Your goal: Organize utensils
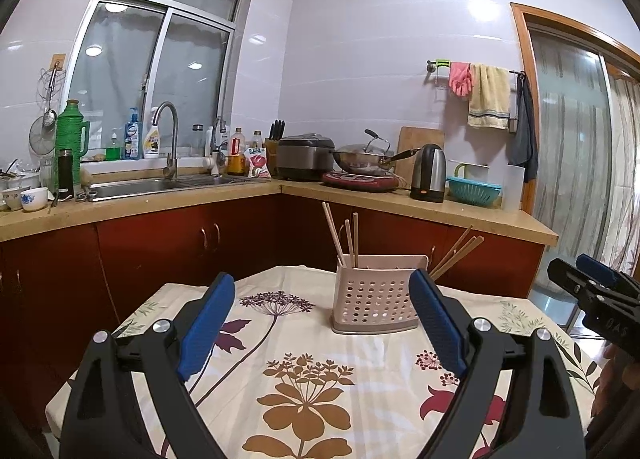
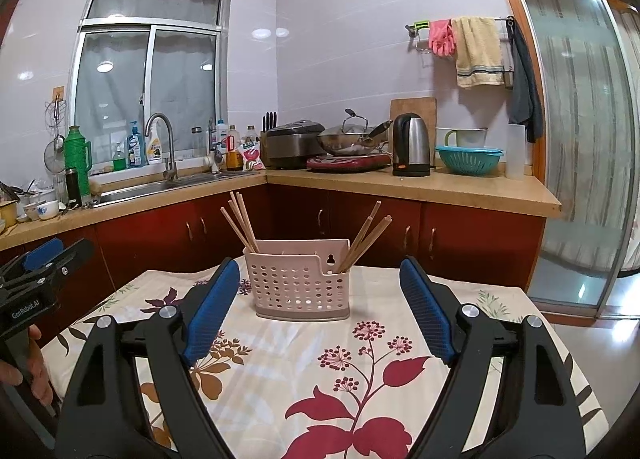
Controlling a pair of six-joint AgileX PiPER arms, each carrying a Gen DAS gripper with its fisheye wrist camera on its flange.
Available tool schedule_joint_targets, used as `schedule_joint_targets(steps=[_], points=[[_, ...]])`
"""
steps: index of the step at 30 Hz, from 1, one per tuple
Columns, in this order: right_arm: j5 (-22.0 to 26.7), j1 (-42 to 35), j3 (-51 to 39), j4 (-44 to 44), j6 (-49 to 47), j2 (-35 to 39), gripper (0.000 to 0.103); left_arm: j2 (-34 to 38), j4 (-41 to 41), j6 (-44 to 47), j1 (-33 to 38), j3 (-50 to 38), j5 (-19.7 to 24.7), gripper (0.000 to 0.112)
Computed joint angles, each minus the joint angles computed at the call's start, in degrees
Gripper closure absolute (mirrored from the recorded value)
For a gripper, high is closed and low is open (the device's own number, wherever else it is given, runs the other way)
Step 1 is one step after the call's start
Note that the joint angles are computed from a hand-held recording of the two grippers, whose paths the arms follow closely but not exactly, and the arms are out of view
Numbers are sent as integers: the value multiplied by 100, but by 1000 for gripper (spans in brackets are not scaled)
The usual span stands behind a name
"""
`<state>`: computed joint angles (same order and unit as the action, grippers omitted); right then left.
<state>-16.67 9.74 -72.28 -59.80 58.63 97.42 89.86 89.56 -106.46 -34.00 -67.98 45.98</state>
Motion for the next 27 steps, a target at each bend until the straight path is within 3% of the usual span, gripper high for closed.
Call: schedule_joint_targets(steps=[11,22,27], points=[[-14,-14,1,-64,55,-2,22,33,-319,208,44,-101,-63,24],[-15,-43,19,-167,144,12,22,160,-184,257,-93,-184,345,19],[58,-2,-79,-327,311,83,22,107,-119,213,-32,-139,160,17]])
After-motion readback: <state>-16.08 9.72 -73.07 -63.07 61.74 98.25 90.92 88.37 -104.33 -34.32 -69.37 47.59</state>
